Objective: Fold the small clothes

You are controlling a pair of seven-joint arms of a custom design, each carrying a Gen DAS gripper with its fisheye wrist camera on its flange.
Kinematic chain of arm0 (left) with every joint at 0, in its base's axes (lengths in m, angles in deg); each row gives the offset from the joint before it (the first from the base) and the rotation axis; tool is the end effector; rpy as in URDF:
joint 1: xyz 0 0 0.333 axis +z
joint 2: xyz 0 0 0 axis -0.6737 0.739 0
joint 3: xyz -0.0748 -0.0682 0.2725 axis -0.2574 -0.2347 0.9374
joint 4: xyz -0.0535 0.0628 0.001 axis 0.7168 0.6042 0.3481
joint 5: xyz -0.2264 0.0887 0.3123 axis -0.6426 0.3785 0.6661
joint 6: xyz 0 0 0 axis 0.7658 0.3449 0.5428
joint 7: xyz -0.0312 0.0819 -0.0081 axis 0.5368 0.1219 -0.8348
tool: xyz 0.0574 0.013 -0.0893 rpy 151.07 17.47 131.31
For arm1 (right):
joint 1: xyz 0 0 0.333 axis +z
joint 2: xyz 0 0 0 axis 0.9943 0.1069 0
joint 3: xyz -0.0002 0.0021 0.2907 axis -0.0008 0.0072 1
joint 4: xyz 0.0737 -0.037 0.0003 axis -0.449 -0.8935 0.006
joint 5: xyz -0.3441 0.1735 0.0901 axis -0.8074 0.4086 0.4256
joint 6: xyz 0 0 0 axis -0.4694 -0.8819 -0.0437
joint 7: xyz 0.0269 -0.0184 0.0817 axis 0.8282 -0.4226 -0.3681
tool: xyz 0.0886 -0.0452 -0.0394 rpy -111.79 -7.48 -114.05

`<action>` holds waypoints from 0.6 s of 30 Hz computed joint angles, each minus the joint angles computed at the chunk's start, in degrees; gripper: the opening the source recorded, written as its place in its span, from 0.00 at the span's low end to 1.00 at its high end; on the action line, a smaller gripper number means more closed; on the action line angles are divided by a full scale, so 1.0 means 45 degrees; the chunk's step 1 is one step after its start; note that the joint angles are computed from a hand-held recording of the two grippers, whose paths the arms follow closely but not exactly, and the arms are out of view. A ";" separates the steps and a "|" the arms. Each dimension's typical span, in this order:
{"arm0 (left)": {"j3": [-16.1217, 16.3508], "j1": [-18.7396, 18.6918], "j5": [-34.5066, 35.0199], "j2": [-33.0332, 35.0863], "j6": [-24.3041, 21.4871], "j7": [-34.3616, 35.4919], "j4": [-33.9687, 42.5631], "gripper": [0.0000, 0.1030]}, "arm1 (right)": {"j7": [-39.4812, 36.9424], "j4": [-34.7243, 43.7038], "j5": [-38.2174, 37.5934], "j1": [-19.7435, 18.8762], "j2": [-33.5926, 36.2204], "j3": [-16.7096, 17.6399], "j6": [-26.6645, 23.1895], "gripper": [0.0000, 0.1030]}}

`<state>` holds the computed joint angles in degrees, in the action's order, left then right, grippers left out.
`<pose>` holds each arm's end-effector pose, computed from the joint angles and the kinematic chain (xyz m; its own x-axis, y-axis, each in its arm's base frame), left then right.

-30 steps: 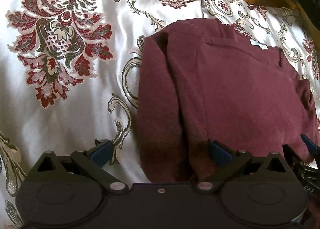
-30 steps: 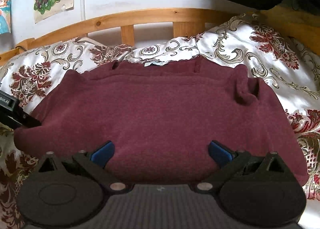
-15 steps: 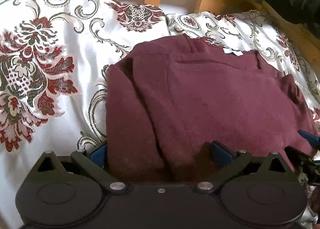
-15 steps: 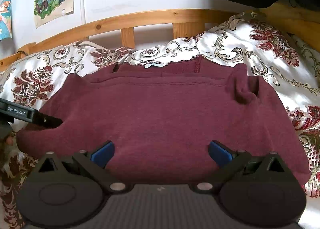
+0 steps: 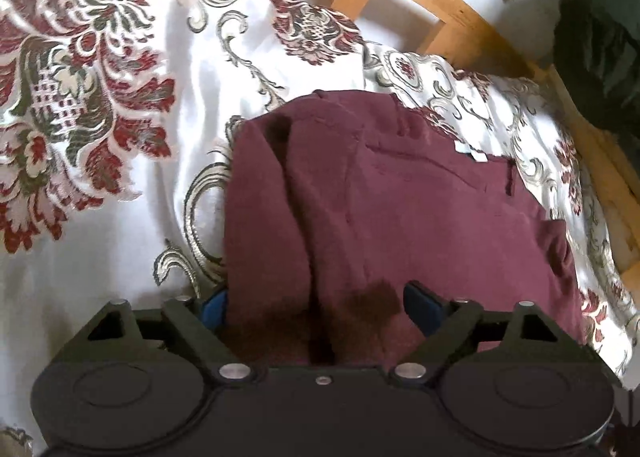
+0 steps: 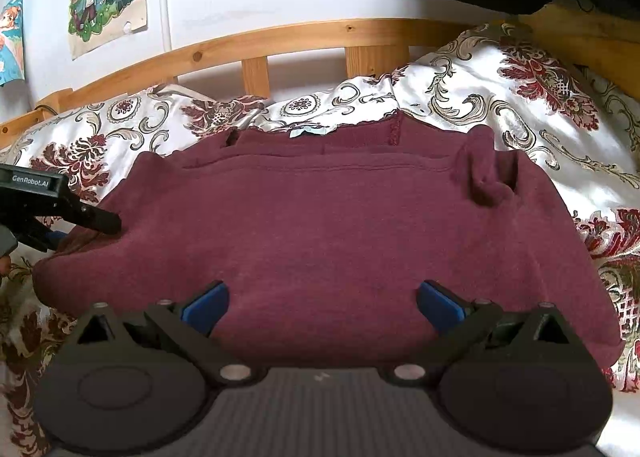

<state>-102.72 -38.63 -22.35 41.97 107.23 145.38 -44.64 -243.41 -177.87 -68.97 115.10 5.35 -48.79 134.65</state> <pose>0.6904 -0.1140 0.4593 -0.3802 -0.8064 0.4530 -0.8225 0.0707 -0.5644 0.4729 0.3826 0.4387 -0.2289 -0.9649 -0.1285 -0.5053 0.2306 -0.8316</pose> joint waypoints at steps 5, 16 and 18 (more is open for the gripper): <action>0.0279 -0.0264 0.1012 -0.0116 0.0077 -0.0899 0.0018 0.65 | 0.0028 0.0000 -0.0021 0.0011 0.0009 -0.0004 -0.0004 0.99; 0.0360 -0.0699 0.2681 -0.0914 0.1177 -0.0698 -0.0917 0.52 | 0.0066 -0.0006 -0.0056 0.0026 0.0018 -0.0016 -0.0009 0.99; 0.0318 -0.0677 0.2608 -0.1012 0.1281 -0.0462 -0.1033 0.48 | 0.0073 -0.0009 -0.0064 0.0023 0.0019 -0.0015 -0.0006 0.99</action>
